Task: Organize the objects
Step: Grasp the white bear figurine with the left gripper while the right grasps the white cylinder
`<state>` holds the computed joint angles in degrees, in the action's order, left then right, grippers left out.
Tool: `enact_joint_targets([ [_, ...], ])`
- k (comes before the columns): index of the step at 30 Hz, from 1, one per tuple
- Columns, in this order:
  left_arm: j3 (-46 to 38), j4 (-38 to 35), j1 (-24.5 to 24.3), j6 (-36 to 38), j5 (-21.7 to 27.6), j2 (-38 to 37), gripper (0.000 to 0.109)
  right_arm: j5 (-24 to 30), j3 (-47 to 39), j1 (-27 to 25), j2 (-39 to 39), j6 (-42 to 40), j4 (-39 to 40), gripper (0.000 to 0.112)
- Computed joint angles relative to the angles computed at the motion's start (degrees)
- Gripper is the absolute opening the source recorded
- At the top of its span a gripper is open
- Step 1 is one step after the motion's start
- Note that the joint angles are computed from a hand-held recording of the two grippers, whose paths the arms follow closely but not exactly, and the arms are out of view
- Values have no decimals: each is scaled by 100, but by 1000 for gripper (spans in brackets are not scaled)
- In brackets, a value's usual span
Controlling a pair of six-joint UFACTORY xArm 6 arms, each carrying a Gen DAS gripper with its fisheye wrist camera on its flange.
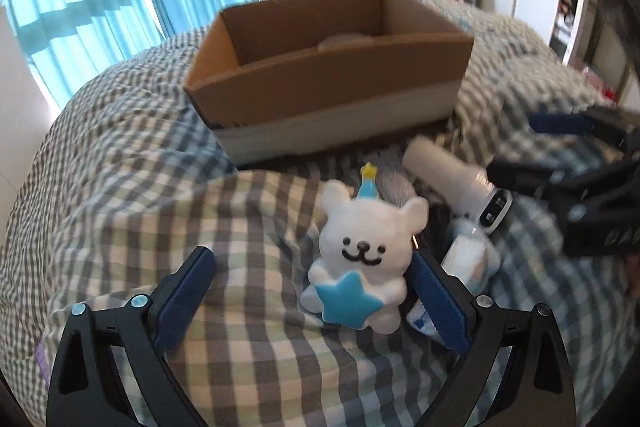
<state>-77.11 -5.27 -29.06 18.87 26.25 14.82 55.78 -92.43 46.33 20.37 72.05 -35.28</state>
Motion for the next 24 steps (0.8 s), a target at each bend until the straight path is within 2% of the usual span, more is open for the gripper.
enact_joint_targets([
  [3,-143,-620,19,472,193,89,93,-1,-7,-26,19,-30,94,87],
  [5,-251,-1183,56,891,418,138,73,34,-49,-24,54,-72,121,87],
  [6,-292,-1353,62,1029,502,156,67,68,-82,-20,79,-91,126,87],
  [7,-338,-1571,73,1236,614,169,51,91,-113,-19,102,-120,144,87],
  [17,-283,-1543,107,1225,558,-9,51,467,-595,4,488,-567,392,87],
  [21,-474,-1705,207,1209,720,11,51,1068,-1151,0,881,-795,576,73],
  [24,-557,-1724,273,1171,743,42,51,1149,-1382,-29,1067,-1013,724,72],
])
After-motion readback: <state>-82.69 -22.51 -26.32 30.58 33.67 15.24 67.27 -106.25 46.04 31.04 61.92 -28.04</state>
